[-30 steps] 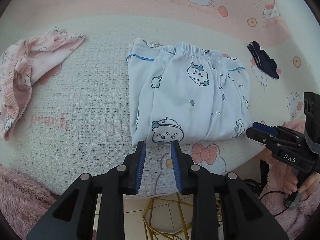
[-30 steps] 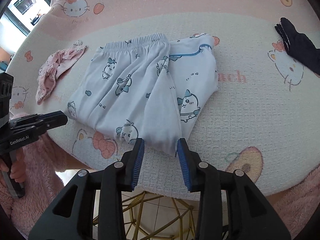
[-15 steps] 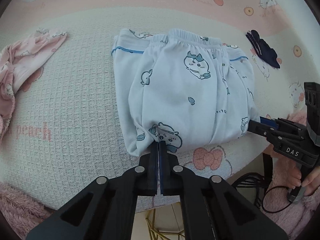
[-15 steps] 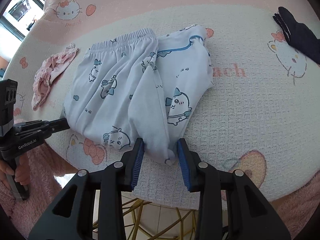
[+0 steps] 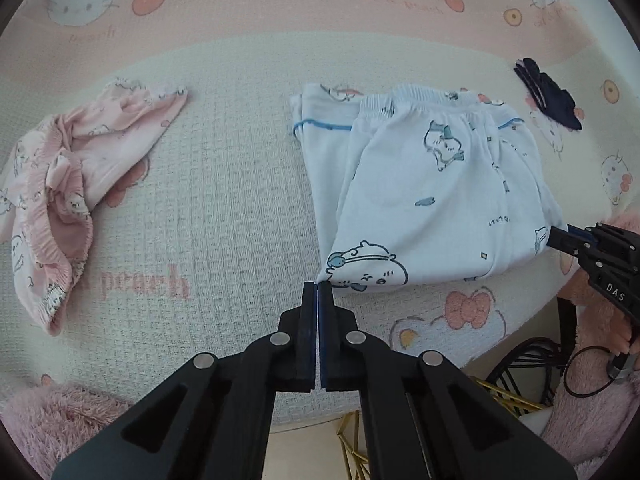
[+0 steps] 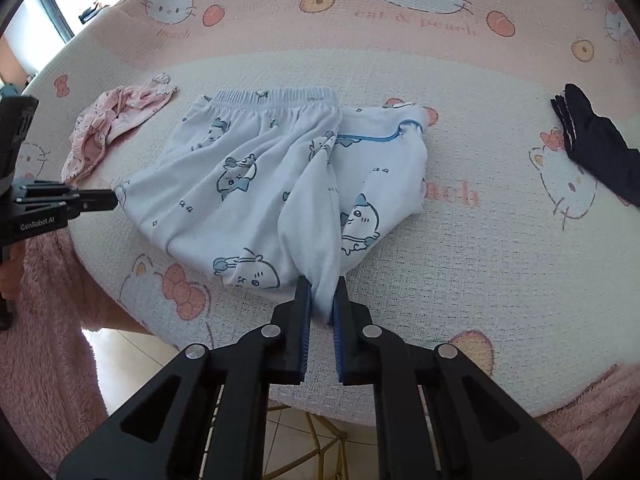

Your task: Fold clothes

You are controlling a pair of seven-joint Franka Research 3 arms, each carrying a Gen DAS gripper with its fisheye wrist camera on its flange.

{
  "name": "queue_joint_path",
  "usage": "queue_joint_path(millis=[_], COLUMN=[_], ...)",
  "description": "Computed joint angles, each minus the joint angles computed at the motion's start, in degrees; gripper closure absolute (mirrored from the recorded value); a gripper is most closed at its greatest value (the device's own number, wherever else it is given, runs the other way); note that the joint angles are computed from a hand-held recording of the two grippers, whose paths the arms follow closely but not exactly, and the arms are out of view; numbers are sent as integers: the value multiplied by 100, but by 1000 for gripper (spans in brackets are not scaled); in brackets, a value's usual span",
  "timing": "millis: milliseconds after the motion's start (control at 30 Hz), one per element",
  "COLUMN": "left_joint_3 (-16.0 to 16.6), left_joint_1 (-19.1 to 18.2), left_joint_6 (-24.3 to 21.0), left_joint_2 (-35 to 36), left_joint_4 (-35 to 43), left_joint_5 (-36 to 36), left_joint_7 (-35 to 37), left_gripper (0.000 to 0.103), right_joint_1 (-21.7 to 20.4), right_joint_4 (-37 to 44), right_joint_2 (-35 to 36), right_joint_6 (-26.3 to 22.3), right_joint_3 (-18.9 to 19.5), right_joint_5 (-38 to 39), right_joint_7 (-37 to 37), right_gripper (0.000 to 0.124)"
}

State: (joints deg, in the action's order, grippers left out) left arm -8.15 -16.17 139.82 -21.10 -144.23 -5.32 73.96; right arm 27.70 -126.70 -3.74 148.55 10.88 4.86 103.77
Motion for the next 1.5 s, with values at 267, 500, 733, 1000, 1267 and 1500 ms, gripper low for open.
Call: queue_joint_path(millis=[267,500,733,1000,1267,1500], left_joint_3=[-148,309,-290,360,268,695], left_joint_1=[125,-428,5,-173,-42,-182], left_joint_6=[-468,654,221,830,365,437], left_joint_2=[36,-1,872,143,549,410], left_joint_4=[149,20,594,114,242,2], left_joint_5=[337,-899,621,-962,-1462,-3734], left_joint_7=[-635,473,-117,151,113,1233], left_gripper=[102,92,93,91,60,60], right_joint_1=[-67,90,-28,-166,-38,-117], right_joint_4=[-101,-104,186,-92,37,-324], right_joint_2=[-102,-98,138,-225,62,-86], right_joint_6=[-209,-21,-566,-350,-619,-581], right_joint_3=[-123,-259,1,-344,-103,-448], right_joint_5=[741,2006,-1034,952,1376,4706], right_joint_7=[-61,-1014,524,-147,-723,-1858], right_gripper=[100,83,112,101,76,79])
